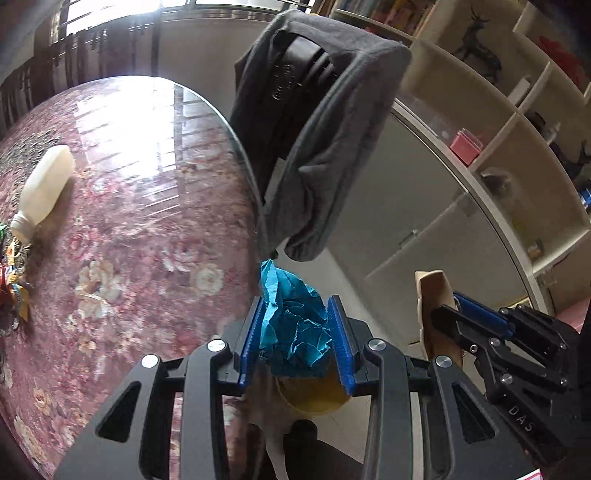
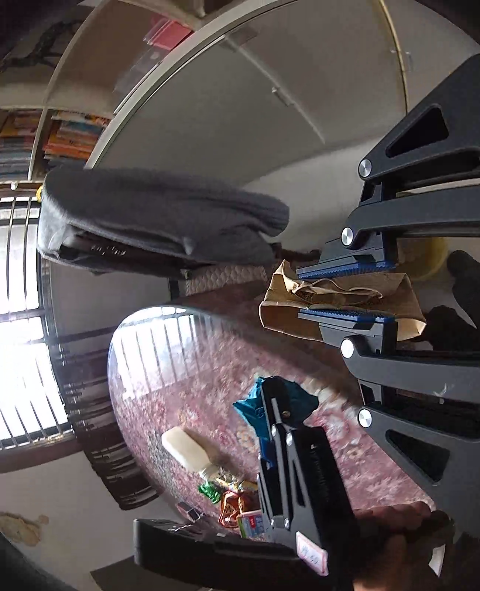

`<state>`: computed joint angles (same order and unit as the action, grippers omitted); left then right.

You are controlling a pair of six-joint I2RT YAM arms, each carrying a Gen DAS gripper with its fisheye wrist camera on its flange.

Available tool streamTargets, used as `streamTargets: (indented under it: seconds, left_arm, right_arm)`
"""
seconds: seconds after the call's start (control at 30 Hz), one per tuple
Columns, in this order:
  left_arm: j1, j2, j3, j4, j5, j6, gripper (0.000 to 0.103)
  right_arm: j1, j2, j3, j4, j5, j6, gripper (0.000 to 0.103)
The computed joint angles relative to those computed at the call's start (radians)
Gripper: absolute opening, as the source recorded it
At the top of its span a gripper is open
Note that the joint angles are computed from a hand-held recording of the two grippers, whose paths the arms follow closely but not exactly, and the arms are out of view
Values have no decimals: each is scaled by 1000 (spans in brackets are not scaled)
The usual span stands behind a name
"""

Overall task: Collect trash
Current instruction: 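Carry both items to the yellow bucket and open the right tool over it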

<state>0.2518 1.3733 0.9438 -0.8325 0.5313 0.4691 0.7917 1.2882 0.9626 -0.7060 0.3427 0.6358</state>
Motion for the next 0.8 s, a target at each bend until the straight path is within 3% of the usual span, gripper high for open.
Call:
streamTargets:
  seconds: [0.2, 0.47, 0.8]
  left_arm:
    - [-204, -181, -163, 34, -55, -154, 36]
    - [-468, -355, -305, 72, -172, -399, 36]
    - [-586, -373, -326, 97, -229, -491, 36]
  right_arm:
    - [1, -208, -196, -108, -22, 83, 17]
    - [-73, -398, -362, -160, -91, 43, 25]
    - [-146, -512, -422, -196, -133, -17, 26]
